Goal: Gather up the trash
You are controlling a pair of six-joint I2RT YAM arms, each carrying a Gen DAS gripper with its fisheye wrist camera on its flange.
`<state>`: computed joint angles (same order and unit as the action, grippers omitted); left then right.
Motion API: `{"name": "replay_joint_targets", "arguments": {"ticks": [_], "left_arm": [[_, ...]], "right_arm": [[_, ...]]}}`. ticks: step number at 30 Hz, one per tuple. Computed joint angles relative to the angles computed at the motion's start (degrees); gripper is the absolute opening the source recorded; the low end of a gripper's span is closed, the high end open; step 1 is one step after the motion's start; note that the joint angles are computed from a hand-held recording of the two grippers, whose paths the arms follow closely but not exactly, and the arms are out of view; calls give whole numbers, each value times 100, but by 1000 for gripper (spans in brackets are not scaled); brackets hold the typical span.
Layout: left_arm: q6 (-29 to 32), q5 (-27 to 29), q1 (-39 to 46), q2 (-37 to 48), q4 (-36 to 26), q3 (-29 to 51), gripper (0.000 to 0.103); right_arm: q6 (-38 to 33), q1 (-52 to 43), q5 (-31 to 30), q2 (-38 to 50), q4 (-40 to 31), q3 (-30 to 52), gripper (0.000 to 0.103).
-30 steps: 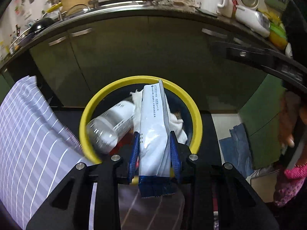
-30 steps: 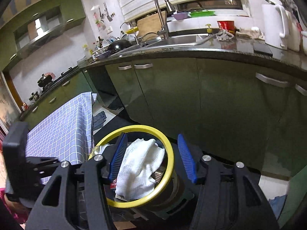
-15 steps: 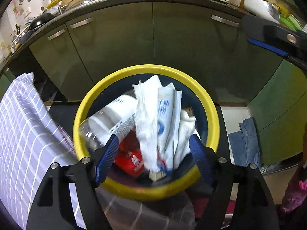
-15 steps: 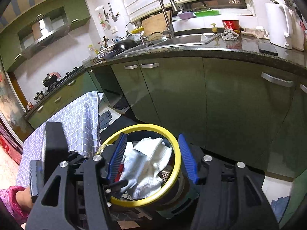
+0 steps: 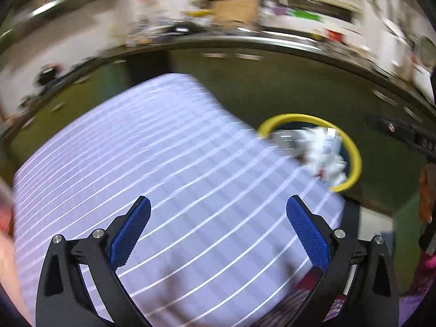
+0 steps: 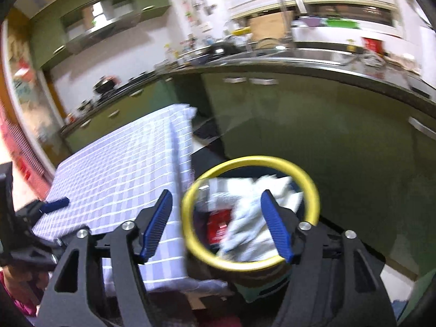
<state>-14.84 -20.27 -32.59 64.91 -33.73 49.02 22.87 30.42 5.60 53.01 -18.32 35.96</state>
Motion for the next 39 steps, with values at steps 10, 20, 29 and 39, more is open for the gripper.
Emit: {"name": "replay_joint_targets", "arguments": {"ticks": [10,20,29,39], "left_arm": [[-353,-956,1326,-3422,-2480,315,98],[-1554,-2229,-14,-3918,-3886,712,98],[-3064,-3095,-1083,-3747,-4884,700,98],[-3083,-3086,-1212,-3533,-4714,644,98]], "right_arm": [[-9,2274,1853,242,-73,878,97],[189,3133,2766,459,-988,1597,97],[269,3135,2746,556,-1039,1557,97],[249,2949,2575,558,-942,1445,97]]}}
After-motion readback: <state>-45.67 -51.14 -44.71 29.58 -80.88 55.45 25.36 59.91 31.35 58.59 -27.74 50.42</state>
